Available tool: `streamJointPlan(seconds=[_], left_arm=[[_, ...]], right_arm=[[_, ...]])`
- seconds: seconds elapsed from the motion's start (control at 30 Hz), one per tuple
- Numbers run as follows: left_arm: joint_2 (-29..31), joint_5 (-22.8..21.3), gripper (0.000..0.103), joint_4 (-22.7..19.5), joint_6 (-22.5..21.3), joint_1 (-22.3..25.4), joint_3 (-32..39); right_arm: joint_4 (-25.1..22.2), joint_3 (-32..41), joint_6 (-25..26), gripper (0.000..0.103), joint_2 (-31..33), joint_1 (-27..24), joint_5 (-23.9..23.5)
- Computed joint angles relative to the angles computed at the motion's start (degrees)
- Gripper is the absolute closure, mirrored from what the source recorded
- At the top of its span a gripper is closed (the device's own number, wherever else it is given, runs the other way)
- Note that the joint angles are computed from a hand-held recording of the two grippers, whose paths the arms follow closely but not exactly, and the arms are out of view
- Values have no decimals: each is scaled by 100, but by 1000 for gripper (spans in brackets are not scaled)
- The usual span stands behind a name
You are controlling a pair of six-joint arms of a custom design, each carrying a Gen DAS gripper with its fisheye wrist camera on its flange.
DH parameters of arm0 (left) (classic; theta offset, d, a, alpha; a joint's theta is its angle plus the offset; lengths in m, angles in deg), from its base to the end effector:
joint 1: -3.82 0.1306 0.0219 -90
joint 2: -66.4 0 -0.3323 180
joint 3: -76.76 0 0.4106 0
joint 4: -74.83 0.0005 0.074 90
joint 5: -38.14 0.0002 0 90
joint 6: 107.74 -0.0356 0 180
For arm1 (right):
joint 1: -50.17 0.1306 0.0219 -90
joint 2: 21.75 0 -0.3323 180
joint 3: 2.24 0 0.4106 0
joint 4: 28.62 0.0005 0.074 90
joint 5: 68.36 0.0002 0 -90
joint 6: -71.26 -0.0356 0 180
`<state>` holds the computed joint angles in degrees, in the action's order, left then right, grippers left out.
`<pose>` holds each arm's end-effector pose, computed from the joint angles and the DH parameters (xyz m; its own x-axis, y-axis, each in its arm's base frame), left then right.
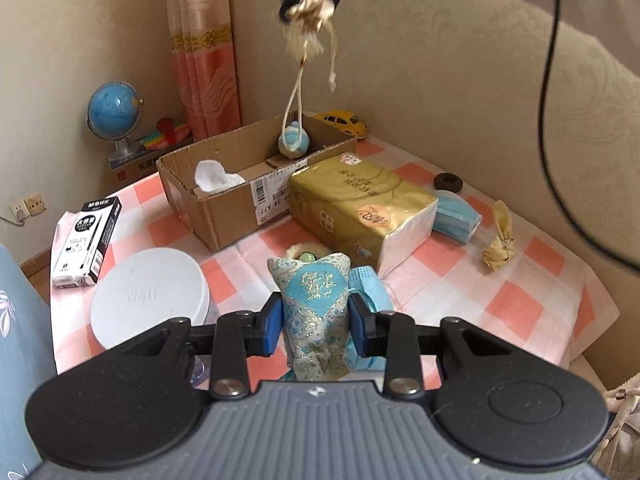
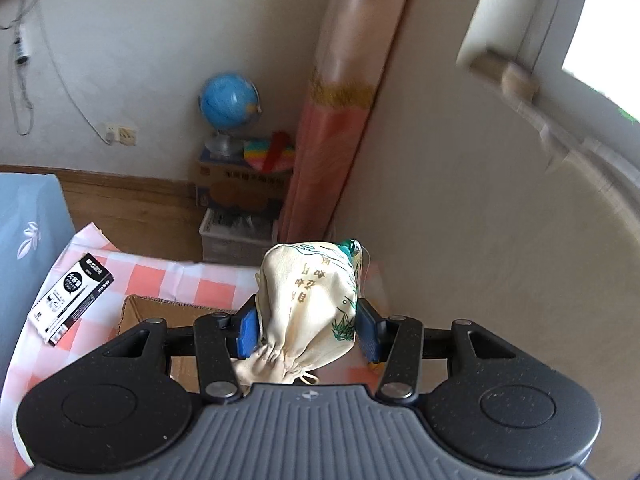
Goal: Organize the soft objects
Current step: 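Carry the beige pouch into the box and release it while left holds the sachet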
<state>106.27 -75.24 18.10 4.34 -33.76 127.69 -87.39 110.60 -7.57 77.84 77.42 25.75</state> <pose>0.2019 -0.1382 0.3459 -0.6531 0.0672 -0.7542 0.1020 0.9948 0.0004 0.4935 0.2507 0.4741 -0.5425 -0.4967 -0.6775 -0.5271 0.8292 -0.1859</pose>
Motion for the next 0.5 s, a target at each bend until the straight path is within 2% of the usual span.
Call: streamJointPlan(seconds=[0.13,0.23,0.37,0.5], left_arm=[[-87,36,70,-19,74,17,-71],[-153,33,70,-15,129,31,-122],[-244,29,70,-62,236,50,-184],[-285,12,70,-116,289,56,-205]], right_arm=[[-222,68,-575,49,300,198,239],[-510,235,-1120,49,536,274,178],[-928,408,-1789,49,770,299,-357],[-1172,448,-2017,50,885,330,-925]])
